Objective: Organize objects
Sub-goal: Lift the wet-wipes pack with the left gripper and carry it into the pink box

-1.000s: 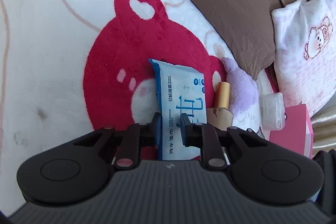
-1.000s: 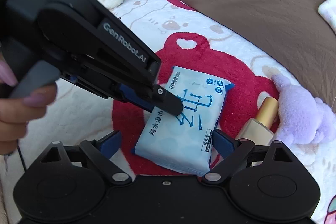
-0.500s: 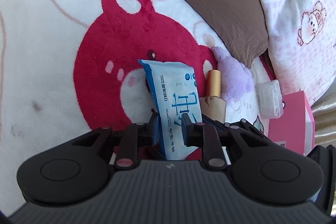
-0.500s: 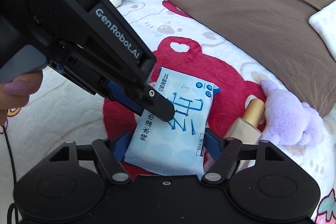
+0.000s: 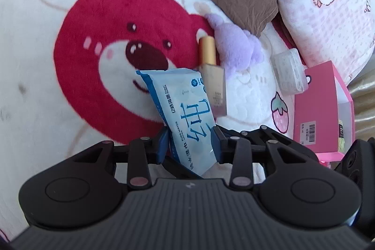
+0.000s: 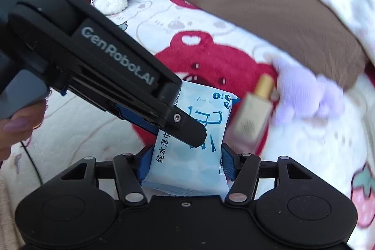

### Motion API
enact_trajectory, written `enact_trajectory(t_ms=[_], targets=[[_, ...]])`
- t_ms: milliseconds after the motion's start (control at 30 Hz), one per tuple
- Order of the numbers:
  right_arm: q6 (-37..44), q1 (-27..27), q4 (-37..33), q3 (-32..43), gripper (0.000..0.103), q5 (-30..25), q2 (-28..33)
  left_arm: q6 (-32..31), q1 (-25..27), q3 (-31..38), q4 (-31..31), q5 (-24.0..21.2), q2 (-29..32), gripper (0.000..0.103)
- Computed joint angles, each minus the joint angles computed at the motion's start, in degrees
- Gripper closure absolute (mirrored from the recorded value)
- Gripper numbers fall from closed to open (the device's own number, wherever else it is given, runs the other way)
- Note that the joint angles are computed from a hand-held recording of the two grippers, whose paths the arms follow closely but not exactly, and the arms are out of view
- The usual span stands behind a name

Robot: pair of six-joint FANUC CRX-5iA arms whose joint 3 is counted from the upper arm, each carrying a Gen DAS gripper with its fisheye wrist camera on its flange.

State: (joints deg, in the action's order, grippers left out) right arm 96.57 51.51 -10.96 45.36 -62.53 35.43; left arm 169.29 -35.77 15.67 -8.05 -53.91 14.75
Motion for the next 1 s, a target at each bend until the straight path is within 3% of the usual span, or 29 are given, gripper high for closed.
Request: enact_trajectory(t_ms=[133, 200, 333, 467, 667, 733, 800, 900, 1000], targets=[[-0.2, -0.1, 0.4, -2.5, 0.038, -3.1, -2.3, -0.4, 0.1, -2.2, 6.3, 1.8, 0.3, 0.077], [-0.3, 0.2, 1.9, -4.8, 0.032, -2.5, -3.5, -0.7, -0.1, -2.3, 7.4, 2.6, 0.7, 0.082], [-2.7, 0.3, 3.3, -5.5, 0.029, -3.4, -3.2, -1.8, -0.7, 2.4, 5.8, -2.6, 3.6, 0.083], [-1.9, 0.5, 3.8, -7.9, 0.035, -1.6, -4.7, -2.2, -0.9, 3.8, 5.4, -3.9, 4.8, 0.076], [-2.2, -1.4, -0.8, -9.7, 0.038, -2.6, -7.1, 3.5, -3.5, 8.7, 0.2, -6.9, 7.4, 0.053], [-3.3, -1.8, -2.3, -9.8, 0.038, -3.1, -7.6, 6.4, -5.0, 11.7, -2.4, -9.5, 8.7, 0.055], [-4.6, -2.2, -3.9, -10.0, 0.038, -3.6, -8.1, 8.1, -6.5, 14.4, -4.9, -12.2, 9.8, 0.066], [-7.0, -4.1, -7.8, -8.5, 0.038, -6.1, -8.0, 12.0, -8.1, 14.7, -7.3, -12.5, 9.1, 0.078], [-6.6, -5.7, -11.5, -9.7, 0.038, -6.5, -10.0, 15.8, -10.2, 15.1, -10.3, -12.1, 8.2, 0.083]])
